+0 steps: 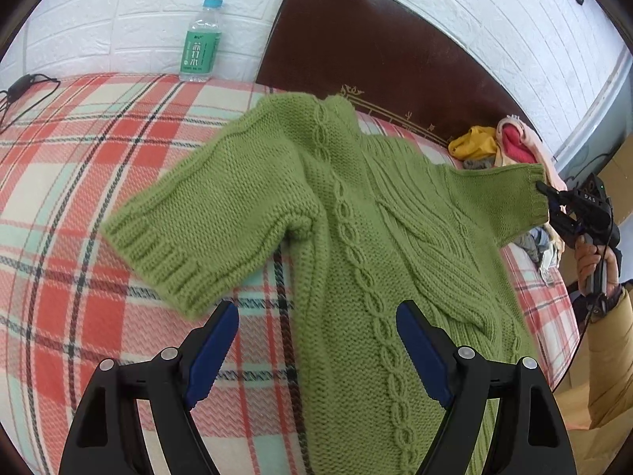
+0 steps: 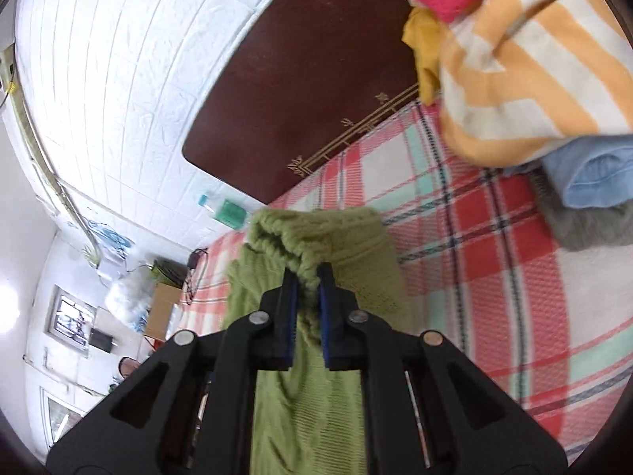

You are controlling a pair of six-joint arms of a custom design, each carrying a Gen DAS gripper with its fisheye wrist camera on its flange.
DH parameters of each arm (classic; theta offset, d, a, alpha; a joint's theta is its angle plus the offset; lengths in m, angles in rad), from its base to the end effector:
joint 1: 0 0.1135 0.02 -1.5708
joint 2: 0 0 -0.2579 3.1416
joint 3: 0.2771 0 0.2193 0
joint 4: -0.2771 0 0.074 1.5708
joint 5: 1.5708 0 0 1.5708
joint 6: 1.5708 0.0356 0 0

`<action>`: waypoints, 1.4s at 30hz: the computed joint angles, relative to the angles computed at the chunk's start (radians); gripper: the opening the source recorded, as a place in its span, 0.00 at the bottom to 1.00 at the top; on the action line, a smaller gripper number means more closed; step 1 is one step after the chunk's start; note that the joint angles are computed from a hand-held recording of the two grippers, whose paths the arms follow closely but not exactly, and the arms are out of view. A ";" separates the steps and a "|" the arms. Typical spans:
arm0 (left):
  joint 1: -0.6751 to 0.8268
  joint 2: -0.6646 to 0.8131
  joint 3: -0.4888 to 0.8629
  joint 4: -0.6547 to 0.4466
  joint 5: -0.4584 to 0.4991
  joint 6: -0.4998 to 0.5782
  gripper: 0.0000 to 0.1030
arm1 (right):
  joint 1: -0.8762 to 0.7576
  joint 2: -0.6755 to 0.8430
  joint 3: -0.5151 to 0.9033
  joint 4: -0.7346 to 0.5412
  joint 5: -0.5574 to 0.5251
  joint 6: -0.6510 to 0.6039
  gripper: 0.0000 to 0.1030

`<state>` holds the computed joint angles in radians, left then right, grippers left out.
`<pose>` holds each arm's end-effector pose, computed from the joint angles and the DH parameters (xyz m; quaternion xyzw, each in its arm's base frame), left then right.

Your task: Fold clothes

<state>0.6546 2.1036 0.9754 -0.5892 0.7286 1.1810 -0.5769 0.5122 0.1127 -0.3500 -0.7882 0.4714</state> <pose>0.2372 0.1522 0.0713 0.2173 0.9066 -0.2702 0.2407 0.0853 -0.0254 0.1456 0.2910 0.8096 0.3321 0.3867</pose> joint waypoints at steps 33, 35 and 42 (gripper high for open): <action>-0.024 0.258 0.389 0.134 -0.073 -0.155 0.81 | 1.392 1.035 0.283 0.675 1.103 0.472 0.63; -0.038 0.274 0.397 0.128 -0.083 -0.140 0.81 | 1.497 0.997 0.250 0.678 1.174 0.549 0.63; -0.066 0.291 0.397 0.077 -0.097 -0.091 0.76 | 1.753 1.032 0.169 0.701 1.279 0.817 0.63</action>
<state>0.5885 2.3947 1.3720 -0.5124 0.6317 1.0897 1.1764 1.5441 0.2820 0.3507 0.4910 1.2886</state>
